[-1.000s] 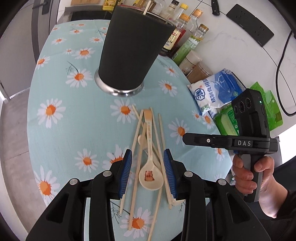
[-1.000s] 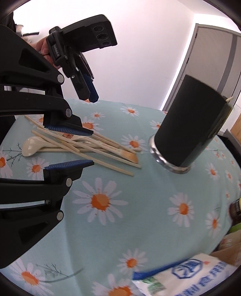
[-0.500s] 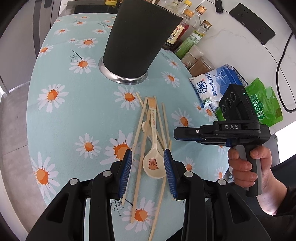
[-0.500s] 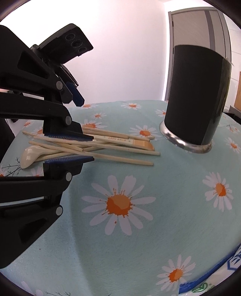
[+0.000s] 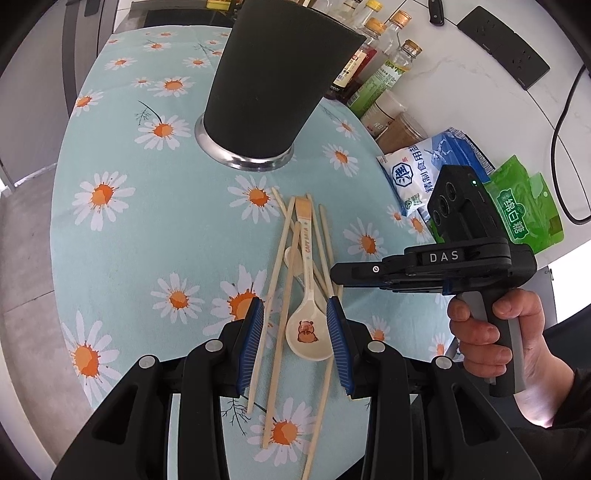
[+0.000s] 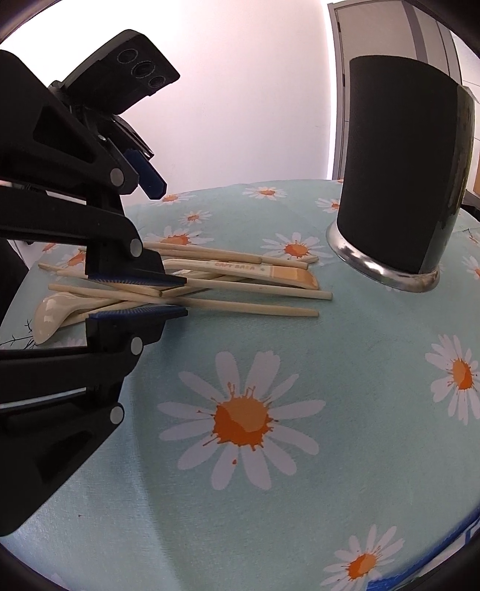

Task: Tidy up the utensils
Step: 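Grasp another wooden chopstick with the right gripper and lift it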

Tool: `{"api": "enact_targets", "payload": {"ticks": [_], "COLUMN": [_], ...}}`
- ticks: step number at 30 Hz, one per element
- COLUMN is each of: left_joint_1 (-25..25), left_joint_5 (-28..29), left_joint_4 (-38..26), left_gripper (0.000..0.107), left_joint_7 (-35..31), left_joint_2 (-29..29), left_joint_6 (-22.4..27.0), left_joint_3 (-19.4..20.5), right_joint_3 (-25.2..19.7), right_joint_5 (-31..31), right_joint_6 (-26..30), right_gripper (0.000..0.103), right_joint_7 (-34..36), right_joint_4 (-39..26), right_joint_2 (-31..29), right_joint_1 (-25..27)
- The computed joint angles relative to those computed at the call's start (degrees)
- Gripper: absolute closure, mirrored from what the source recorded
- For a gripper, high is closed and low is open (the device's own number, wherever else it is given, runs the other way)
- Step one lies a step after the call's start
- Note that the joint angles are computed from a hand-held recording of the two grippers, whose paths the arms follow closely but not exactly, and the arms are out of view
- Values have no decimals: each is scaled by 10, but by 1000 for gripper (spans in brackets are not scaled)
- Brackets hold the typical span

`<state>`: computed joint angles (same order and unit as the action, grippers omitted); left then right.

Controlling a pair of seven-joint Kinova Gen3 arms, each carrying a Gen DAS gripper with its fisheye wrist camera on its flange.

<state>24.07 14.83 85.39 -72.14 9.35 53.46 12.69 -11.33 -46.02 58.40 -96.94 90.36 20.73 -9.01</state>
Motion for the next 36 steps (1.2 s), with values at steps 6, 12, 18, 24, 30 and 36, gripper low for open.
{"api": "enact_targets", "payload": {"ticks": [6, 12, 18, 24, 30, 36], "left_joint_1": [-2, -3, -2, 4, 8, 10], "left_joint_5": [3, 8, 9, 8, 6, 5], "left_joint_4": [-2, -8, -25, -47, -58, -56], "left_gripper": [73, 73, 73, 73, 73, 73], "left_joint_7": [-3, -12, -21, -30, -31, -29], "left_joint_2": [4, 11, 27, 44, 51, 50], "left_joint_6": [4, 9, 18, 30, 36, 36], "left_joint_3": [0, 1, 2, 3, 2, 1], "right_joint_3": [-3, 1, 6, 13, 16, 19], "right_joint_5": [-23, -21, -3, -1, -12, -27], "right_joint_6": [-10, -5, 6, 16, 41, 31], "right_gripper": [95, 95, 98, 99, 96, 86], "right_joint_7": [6, 12, 18, 31, 35, 36], "right_joint_4": [11, 12, 2, 8, 8, 20], "right_joint_2": [1, -6, -16, -26, -21, -16], "right_joint_1": [7, 12, 11, 23, 32, 33]}}
